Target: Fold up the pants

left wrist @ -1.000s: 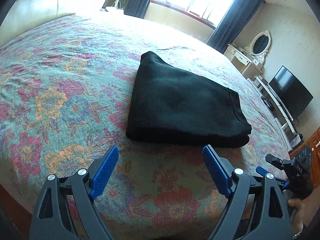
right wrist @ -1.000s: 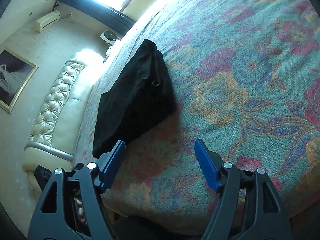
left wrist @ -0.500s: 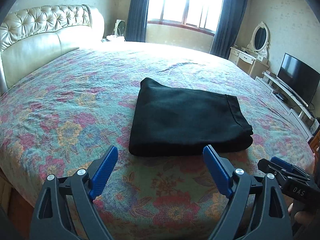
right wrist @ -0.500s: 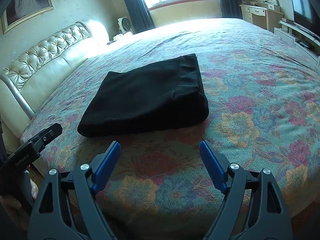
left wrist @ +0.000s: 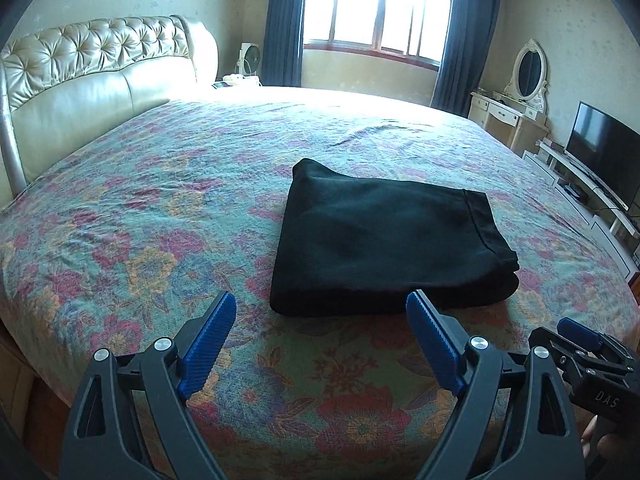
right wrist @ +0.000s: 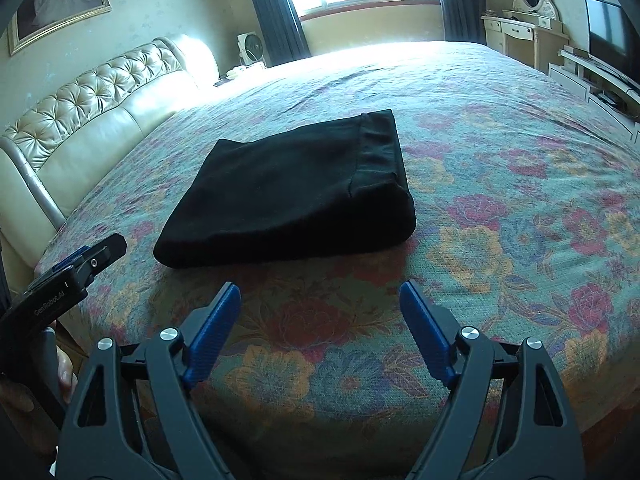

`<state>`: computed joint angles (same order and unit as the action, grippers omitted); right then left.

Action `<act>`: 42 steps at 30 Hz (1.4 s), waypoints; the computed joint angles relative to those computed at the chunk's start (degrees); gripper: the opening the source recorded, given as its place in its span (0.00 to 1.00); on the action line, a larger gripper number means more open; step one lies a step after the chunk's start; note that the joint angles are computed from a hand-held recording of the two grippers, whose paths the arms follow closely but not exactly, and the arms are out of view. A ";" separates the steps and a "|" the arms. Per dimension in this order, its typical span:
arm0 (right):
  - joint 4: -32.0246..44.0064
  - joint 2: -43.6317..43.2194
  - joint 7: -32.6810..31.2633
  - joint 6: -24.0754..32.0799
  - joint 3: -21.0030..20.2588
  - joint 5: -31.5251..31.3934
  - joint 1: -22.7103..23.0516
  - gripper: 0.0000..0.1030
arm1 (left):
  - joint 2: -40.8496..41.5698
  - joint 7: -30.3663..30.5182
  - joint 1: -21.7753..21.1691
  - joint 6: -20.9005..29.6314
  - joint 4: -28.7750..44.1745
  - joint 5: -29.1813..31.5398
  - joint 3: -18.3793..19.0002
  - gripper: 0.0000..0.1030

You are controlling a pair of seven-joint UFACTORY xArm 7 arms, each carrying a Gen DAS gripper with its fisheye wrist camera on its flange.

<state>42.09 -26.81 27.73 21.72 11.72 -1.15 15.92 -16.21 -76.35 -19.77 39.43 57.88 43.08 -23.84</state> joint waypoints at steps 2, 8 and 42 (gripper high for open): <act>0.06 -0.05 -0.10 0.17 0.03 -0.13 0.02 0.80 | -0.13 -0.47 0.13 -0.28 0.06 0.77 -0.26 0.83; 0.07 -0.38 0.27 0.15 0.33 -0.51 -0.14 0.80 | 0.13 -0.22 -0.15 -1.31 0.92 2.22 -0.18 0.83; -0.95 0.14 -0.94 0.35 -0.54 1.80 1.39 0.80 | 0.95 -4.35 -1.76 5.66 2.29 2.31 -0.49 0.86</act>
